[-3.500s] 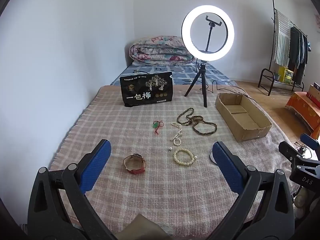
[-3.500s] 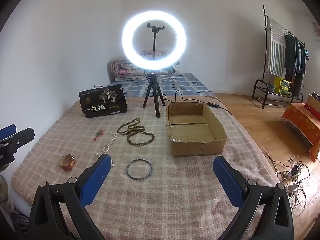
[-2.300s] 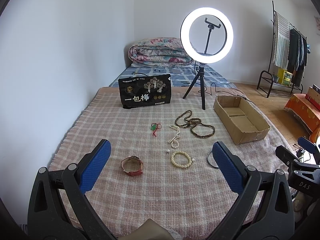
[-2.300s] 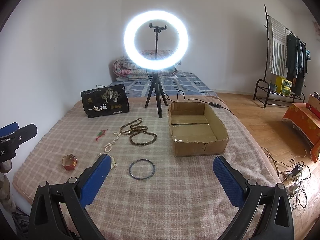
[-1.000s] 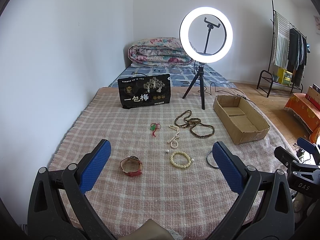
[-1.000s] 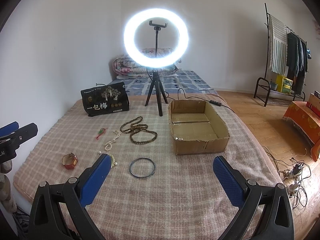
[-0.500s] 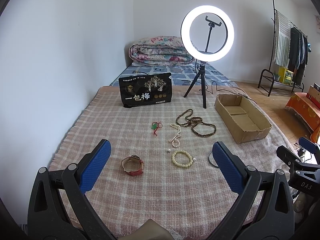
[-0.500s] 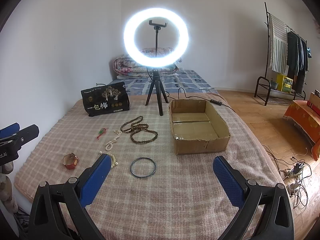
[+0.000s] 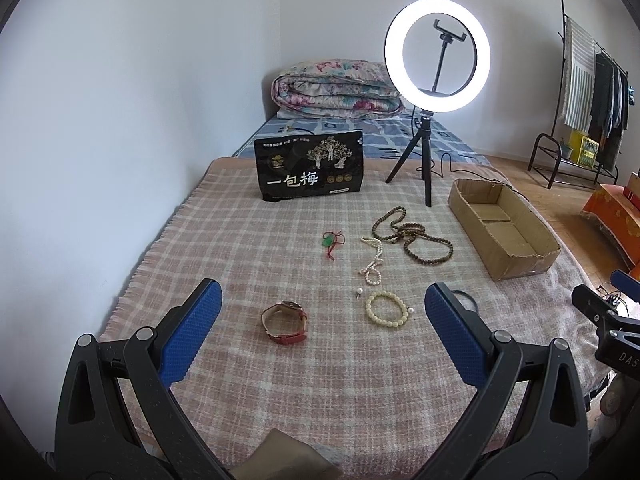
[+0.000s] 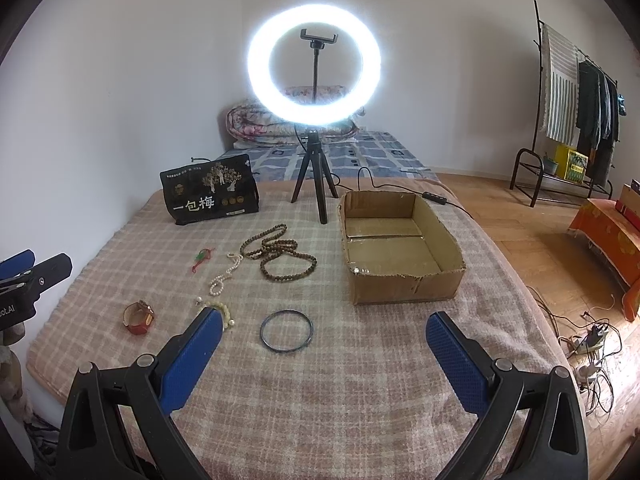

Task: Organize jewelry
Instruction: 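Move the left tool to the brown-strapped watch while the right tool approaches the pearl necklace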

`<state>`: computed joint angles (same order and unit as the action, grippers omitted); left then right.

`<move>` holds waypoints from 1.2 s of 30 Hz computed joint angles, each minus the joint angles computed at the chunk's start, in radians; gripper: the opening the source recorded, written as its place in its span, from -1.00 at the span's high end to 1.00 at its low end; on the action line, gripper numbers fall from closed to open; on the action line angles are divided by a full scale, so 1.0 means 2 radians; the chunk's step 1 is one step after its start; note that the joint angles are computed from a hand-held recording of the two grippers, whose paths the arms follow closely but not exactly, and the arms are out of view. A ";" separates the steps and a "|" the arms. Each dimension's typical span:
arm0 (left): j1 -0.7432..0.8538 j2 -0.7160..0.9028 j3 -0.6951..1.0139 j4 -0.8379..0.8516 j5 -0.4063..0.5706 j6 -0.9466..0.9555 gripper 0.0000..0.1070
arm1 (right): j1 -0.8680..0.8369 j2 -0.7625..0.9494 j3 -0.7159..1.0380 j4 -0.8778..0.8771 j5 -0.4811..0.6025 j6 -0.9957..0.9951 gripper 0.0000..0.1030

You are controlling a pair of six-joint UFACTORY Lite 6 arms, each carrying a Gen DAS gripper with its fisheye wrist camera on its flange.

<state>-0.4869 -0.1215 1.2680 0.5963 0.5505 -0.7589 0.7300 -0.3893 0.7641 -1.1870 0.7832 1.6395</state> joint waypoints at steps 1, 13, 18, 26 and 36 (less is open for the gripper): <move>0.007 0.001 0.000 -0.007 -0.002 0.007 -0.92 | -0.004 0.005 0.006 0.002 -0.001 -0.007 -0.99; 0.080 0.046 0.031 -0.121 -0.010 0.147 -0.92 | -0.104 0.105 0.111 0.049 -0.098 -0.130 -0.99; 0.114 0.080 0.057 -0.194 -0.016 0.234 -0.92 | -0.151 0.176 0.179 0.116 -0.149 -0.210 -0.99; 0.142 0.124 0.074 -0.244 -0.017 0.315 -0.92 | -0.189 0.297 0.305 0.231 -0.170 -0.367 -0.92; 0.152 0.167 0.073 -0.281 -0.038 0.362 -0.92 | -0.211 0.511 0.557 0.527 -0.121 -0.659 -0.77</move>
